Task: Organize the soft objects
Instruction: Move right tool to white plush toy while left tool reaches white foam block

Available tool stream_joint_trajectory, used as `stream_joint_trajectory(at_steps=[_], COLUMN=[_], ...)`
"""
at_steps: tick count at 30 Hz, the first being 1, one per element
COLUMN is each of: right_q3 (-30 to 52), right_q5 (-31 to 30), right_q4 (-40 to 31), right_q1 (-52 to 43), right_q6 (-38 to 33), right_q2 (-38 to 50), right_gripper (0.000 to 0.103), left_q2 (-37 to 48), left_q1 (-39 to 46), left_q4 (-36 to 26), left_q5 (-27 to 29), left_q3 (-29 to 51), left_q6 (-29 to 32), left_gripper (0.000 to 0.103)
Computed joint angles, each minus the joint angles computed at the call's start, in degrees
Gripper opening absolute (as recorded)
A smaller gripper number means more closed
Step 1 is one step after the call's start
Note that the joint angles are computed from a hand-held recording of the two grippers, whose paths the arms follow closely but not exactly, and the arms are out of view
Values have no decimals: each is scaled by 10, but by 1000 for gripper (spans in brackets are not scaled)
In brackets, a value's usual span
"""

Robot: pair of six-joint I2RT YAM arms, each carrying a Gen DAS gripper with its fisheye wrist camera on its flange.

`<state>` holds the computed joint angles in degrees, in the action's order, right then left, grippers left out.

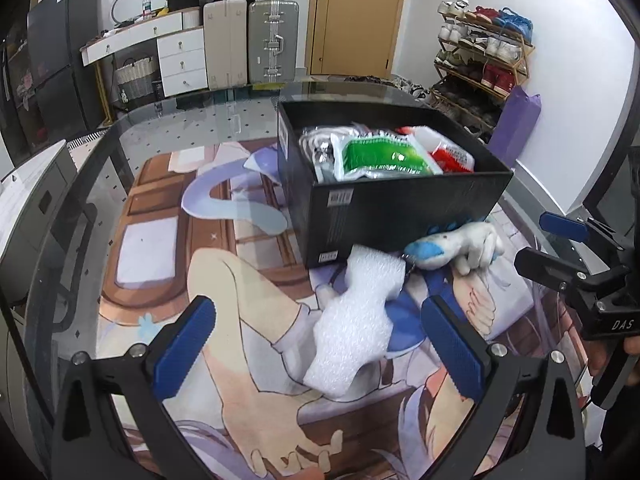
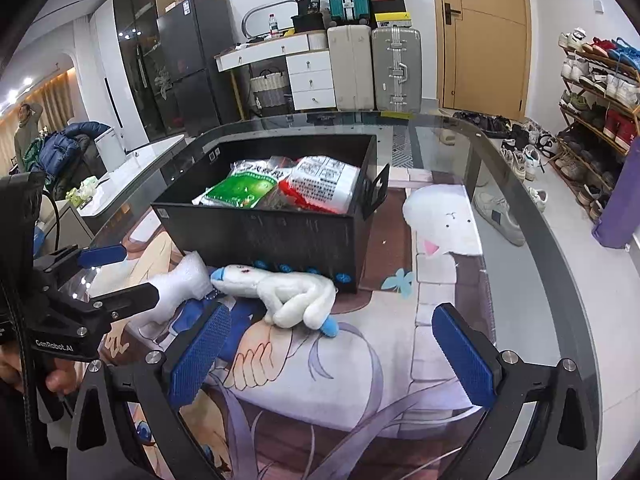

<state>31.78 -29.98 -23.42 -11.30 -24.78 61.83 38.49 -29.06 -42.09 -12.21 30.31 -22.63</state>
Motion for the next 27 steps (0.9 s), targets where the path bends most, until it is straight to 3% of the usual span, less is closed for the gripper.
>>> stream_joint_trajectory(at_steps=[27], right_q3=[48], right_q5=[117], right_q4=[65], right_q1=[103], right_q6=[50], right_q2=[156], right_gripper=[102], left_q2=[54], left_q1=[13], left_q4=[40], left_q5=[15], left_q3=[-19], left_q6=[15], left_gripper=[103])
